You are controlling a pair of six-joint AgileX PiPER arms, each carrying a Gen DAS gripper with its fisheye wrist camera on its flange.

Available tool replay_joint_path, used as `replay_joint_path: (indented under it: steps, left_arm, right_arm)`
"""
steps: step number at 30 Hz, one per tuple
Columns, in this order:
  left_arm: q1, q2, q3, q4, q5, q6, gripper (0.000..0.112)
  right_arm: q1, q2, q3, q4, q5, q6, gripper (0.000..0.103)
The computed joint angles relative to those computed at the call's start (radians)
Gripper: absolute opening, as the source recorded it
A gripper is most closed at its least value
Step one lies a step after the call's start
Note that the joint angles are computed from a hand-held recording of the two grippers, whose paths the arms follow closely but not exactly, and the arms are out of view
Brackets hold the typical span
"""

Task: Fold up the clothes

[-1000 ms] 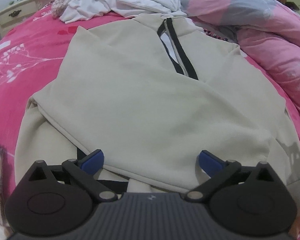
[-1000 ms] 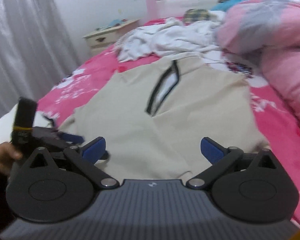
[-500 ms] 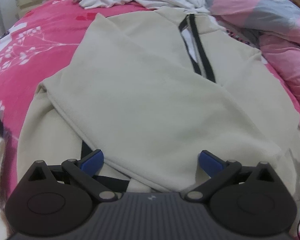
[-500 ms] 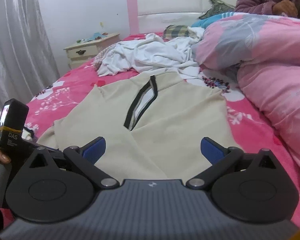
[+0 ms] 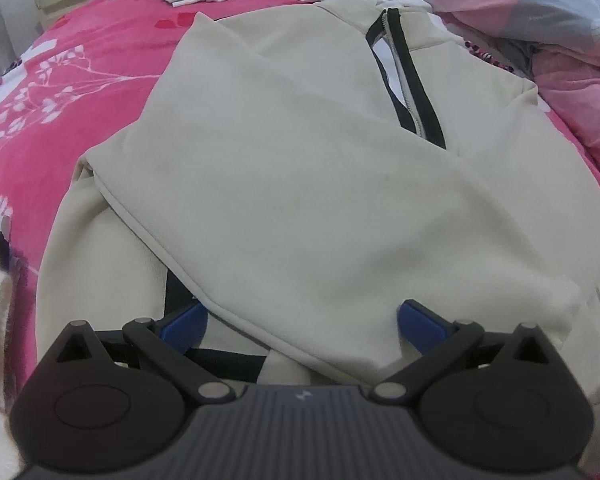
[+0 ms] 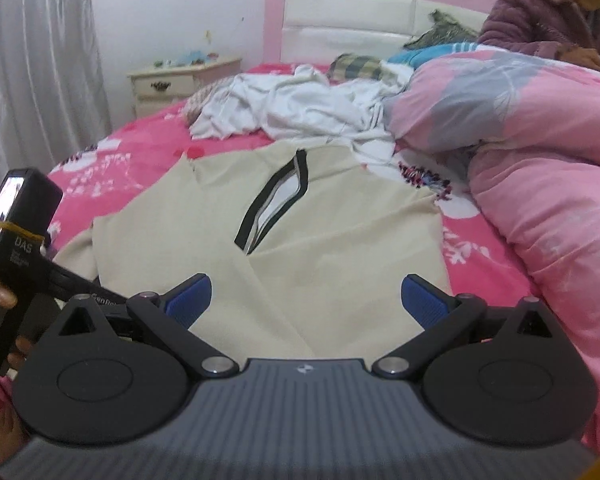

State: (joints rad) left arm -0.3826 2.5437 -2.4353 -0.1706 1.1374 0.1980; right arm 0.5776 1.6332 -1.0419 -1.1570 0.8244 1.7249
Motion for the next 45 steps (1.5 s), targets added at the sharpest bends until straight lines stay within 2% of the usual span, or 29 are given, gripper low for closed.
replay_joint_path:
  steps: [4, 8, 12, 17, 24, 32, 37, 43, 45]
  left_arm:
    - [0.001, 0.033, -0.071, 0.005, 0.045, -0.015, 0.103]
    - [-0.002, 0.054, -0.117, 0.012, 0.072, -0.030, 0.103]
    - [-0.001, 0.036, -0.078, 0.010, 0.044, -0.033, 0.103]
    - [-0.003, 0.017, -0.037, 0.013, 0.014, -0.042, 0.103]
    - [-0.006, -0.035, 0.077, 0.015, -0.077, -0.048, 0.103]
    - [-0.013, -0.014, 0.026, 0.036, -0.035, -0.079, 0.103]
    - [-0.013, 0.028, -0.087, 0.043, 0.052, -0.088, 0.103]
    - [-0.050, -0.059, 0.039, 0.160, -0.051, -0.113, 0.103]
    - [-0.058, -0.068, 0.044, 0.171, -0.051, -0.103, 0.103]
  right_arm:
    - [-0.007, 0.002, -0.001, 0.017, 0.006, 0.018, 0.102]
    - [-0.043, -0.033, 0.035, 0.034, -0.068, 0.058, 0.102]
    - [-0.059, -0.074, 0.091, -0.021, -0.146, 0.137, 0.102]
    - [-0.038, -0.067, 0.090, -0.064, -0.128, 0.148, 0.102]
    - [-0.035, -0.058, 0.083, -0.062, -0.121, 0.158, 0.102]
    - [-0.042, -0.061, 0.094, -0.067, -0.134, 0.188, 0.102]
    - [-0.051, -0.062, 0.093, -0.035, -0.152, 0.158, 0.102]
    - [-0.055, -0.038, 0.046, 0.089, -0.102, 0.020, 0.102]
    - [-0.064, -0.027, 0.033, 0.136, -0.096, -0.022, 0.102]
